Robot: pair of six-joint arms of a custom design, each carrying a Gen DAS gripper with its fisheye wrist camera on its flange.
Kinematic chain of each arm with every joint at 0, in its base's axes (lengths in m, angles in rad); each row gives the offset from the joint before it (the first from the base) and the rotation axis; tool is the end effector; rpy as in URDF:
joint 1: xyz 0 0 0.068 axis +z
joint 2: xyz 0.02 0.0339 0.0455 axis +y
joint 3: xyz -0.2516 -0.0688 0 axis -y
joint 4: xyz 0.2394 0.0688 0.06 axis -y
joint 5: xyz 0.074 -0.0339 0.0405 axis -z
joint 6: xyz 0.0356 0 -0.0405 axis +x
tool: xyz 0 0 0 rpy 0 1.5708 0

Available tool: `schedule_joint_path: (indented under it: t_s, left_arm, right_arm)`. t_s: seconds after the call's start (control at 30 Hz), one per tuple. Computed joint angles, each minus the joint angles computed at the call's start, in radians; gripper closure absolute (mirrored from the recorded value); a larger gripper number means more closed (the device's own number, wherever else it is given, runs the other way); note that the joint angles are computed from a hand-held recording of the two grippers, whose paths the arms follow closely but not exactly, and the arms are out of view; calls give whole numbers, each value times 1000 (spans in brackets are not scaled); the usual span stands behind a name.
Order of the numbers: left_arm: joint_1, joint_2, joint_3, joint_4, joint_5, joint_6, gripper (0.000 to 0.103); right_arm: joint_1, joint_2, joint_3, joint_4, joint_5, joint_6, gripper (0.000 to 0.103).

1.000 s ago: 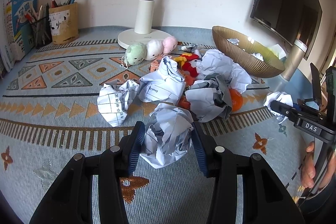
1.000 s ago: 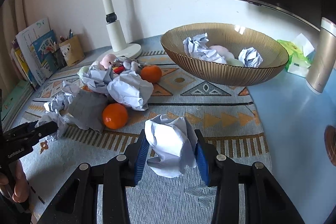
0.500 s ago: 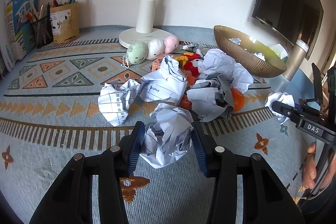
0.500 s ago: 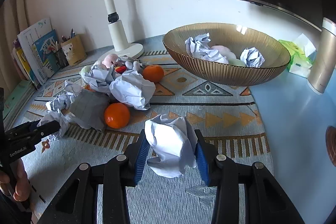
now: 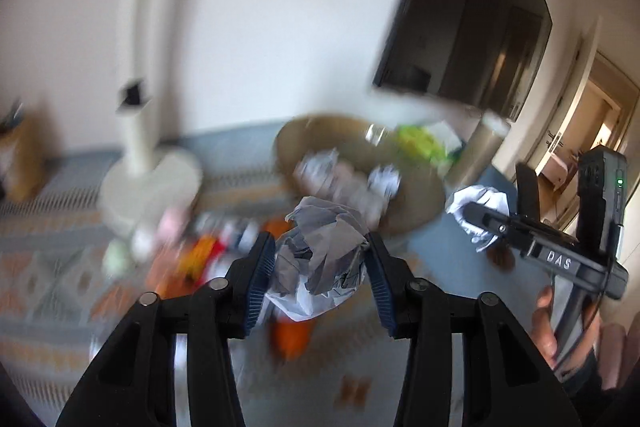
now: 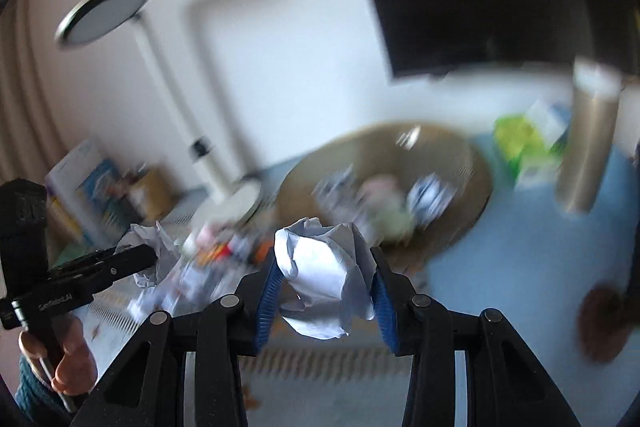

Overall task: Organize objects
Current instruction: 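Carry both paper balls over the bowl and open both tools, then move both open tools back over the rug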

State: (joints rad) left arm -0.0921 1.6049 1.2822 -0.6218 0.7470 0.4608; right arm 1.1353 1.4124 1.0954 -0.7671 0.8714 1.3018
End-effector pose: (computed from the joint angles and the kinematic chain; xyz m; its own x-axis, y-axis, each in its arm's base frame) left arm 0.3297 -0.0547 0.2648 -0.5163 0.3753 -0.7698 0.7744 0.5885 -0.2324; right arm 0.1394 0.2350 0.2587 -0.5162 0.3617 -0.7763 0.2445 0.9310 0.2711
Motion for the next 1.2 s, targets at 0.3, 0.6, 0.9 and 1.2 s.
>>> schedule_joint_path:
  t_s: [0.3,0.6,0.9,1.2]
  left_arm:
    - [-254,271,259,75,-182,-292,19]
    - [55,3,19,86,14,-171,14]
    - [568,-13,-161,194,94,40,1]
    - [616,267,-152,341,-38,95,1]
  right_arm:
    - [-366,-26,-27,137,-197,-265,18]
    - [-131,-84,-90,70,-121,-81,18]
    - [69,306,137,219,-154,-48,12]
    - [90,598,333,221,-162,-98,12]
